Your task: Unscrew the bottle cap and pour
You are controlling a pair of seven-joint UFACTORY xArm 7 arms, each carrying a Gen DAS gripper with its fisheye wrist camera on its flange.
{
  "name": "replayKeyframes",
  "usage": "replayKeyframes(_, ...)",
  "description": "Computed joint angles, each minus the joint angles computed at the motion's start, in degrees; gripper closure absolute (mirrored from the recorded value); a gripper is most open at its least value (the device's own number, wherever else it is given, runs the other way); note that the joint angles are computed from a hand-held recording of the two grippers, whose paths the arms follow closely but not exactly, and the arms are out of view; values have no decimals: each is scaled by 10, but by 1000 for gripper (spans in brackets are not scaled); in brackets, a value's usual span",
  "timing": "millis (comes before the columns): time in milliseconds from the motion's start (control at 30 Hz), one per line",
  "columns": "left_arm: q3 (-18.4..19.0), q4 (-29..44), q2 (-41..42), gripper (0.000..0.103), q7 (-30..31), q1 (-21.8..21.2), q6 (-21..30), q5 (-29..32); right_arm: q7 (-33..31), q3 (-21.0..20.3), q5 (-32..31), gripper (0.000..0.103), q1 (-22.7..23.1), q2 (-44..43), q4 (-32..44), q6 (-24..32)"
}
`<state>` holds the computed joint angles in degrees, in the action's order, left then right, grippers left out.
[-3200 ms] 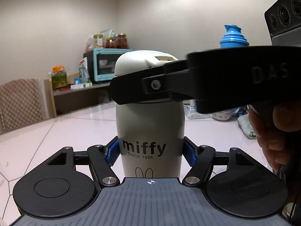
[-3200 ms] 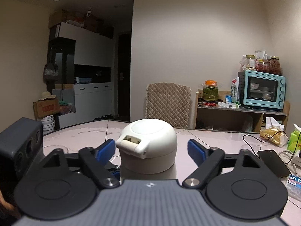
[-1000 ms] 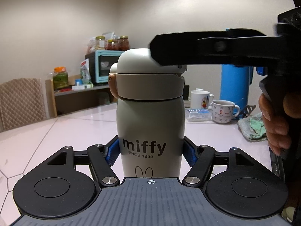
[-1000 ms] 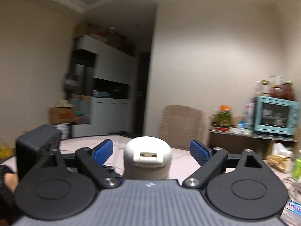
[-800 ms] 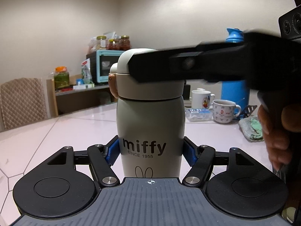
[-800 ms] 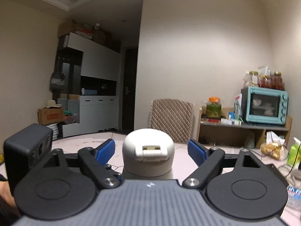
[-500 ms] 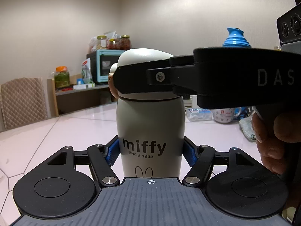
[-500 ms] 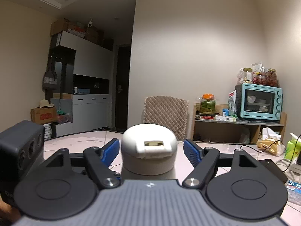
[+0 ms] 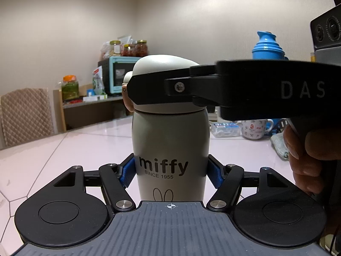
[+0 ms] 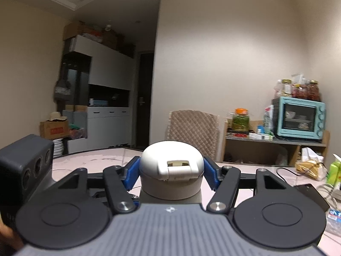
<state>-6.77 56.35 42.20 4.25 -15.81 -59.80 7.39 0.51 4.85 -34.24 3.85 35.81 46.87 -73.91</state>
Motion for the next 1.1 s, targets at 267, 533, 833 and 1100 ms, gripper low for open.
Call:
replayKeyframes(267,1,13,7,31,0,0,4,4,174,-45,-328,38,-73,52,181,21)
replayKeyframes(533,1,35,18,31,-3,5,11,11,356,-110,-520,38,-53,154,448,-67)
replayKeyframes(833,1,35,21,31,0,1,9,6,399,-175,-518,35,-15,168,499,-111)
replayKeyframes(1100,0,34,25,31,3,-7,2,-9,271,-138,-412,17,-31,65,274,-35)
